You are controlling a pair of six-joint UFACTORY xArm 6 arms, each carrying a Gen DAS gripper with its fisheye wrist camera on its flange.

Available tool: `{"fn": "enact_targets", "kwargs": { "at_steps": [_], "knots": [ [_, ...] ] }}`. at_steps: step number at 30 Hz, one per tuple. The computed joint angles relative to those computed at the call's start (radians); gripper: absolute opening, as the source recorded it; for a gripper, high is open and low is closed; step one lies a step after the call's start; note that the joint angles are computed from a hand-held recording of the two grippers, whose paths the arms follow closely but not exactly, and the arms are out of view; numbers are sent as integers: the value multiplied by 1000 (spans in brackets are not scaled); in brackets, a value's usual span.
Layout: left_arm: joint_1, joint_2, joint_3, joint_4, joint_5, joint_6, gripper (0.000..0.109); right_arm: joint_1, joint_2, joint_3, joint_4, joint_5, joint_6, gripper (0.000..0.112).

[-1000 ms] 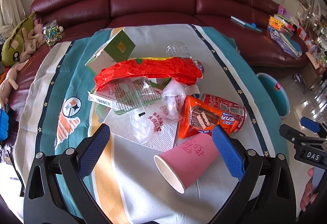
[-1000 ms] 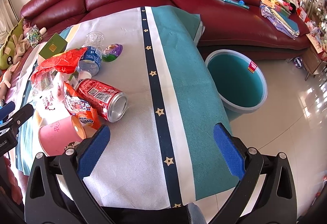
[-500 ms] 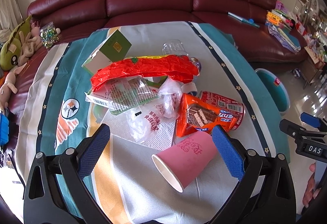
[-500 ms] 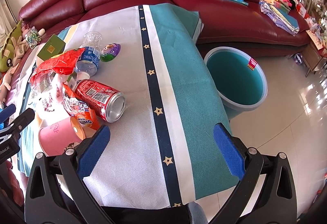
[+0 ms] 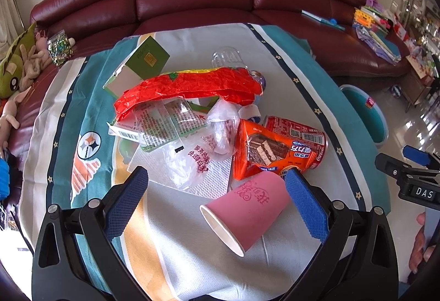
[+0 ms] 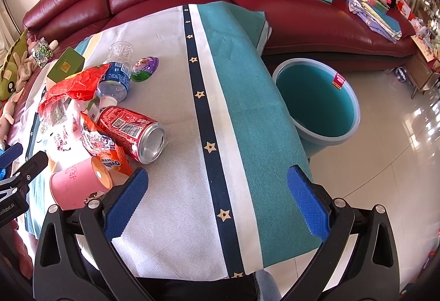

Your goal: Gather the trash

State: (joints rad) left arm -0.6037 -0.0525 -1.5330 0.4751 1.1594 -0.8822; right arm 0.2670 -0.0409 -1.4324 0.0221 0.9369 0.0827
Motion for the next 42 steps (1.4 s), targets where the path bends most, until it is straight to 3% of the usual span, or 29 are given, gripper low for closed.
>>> {"fn": "enact_targets", "kwargs": {
  "at_steps": [7,11,16,23,27,29,33,42],
  "knots": [
    [31,-31,61,-69,-62,126,100,-3,-2,6,3,-1,-7,97],
    [43,-44,106,-149,-110,281,100,-7,0,10,8,0,-10,97],
    [40,17,69,-221,-78,482,100,-9,5,16,20,7,-16,97],
    [31,108,-19,-264,-17,652,99,-17,21,12,33,17,-19,97],
    [24,150,-43,-260,-6,667,97,-20,34,6,38,23,-18,97],
    [32,168,-56,-287,6,670,75,-19,37,7,40,24,-21,97],
    [45,153,-32,-330,-21,648,66,-12,45,3,40,23,-34,97],
    [109,-36,184,-379,-125,461,65,60,109,-94,116,35,-192,97]
  ]
}}
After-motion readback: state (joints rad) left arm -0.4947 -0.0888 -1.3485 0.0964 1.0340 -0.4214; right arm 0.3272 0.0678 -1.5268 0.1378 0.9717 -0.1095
